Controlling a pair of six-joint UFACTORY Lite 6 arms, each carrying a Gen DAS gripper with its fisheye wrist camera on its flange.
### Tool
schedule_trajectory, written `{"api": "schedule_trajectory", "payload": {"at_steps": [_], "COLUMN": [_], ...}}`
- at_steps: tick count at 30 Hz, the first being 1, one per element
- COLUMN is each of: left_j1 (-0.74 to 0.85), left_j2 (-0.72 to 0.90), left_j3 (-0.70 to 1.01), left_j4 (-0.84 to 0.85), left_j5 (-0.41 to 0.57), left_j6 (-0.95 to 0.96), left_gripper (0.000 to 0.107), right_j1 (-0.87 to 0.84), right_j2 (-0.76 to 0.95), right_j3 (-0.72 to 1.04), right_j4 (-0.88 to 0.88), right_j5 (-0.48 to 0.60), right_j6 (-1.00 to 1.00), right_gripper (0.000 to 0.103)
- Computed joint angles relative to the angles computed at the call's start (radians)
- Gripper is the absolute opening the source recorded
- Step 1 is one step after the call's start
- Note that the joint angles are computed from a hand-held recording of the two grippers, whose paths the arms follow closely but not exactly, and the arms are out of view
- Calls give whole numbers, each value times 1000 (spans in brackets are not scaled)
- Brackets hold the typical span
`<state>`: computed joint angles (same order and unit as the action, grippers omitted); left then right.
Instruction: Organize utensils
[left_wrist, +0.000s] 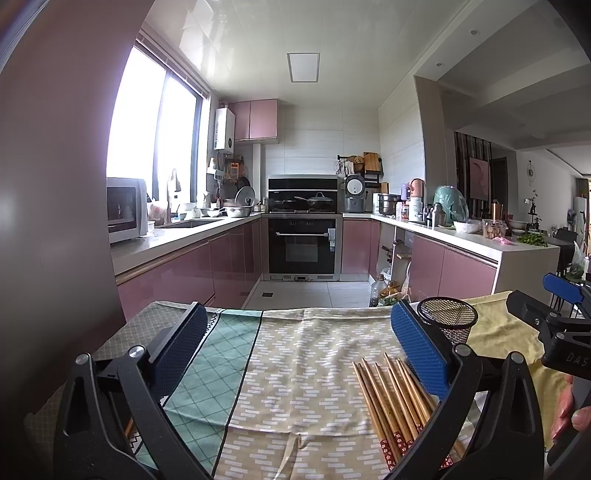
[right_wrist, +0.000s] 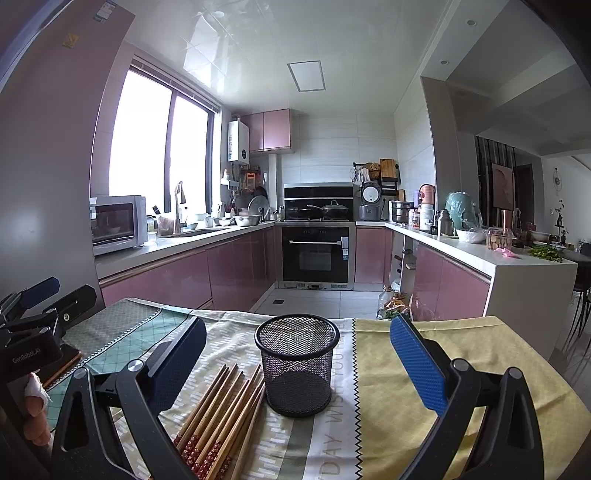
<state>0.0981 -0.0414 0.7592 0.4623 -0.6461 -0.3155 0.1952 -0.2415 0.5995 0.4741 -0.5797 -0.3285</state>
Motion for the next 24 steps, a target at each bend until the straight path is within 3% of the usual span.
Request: {"api": "schedule_trajectory", "payload": {"at_steps": [24], "left_j1": [1], "left_j2": [4], "left_j3": [0], "left_j4": [-2], "left_j5": [-9], "left_j6": [-2], "left_gripper": [98], "right_j1": [-6], "right_j2": [2], "right_j3": [-1], "right_j4": [-12], "right_j5": [-4], "right_j6": [14], "right_gripper": [96]}}
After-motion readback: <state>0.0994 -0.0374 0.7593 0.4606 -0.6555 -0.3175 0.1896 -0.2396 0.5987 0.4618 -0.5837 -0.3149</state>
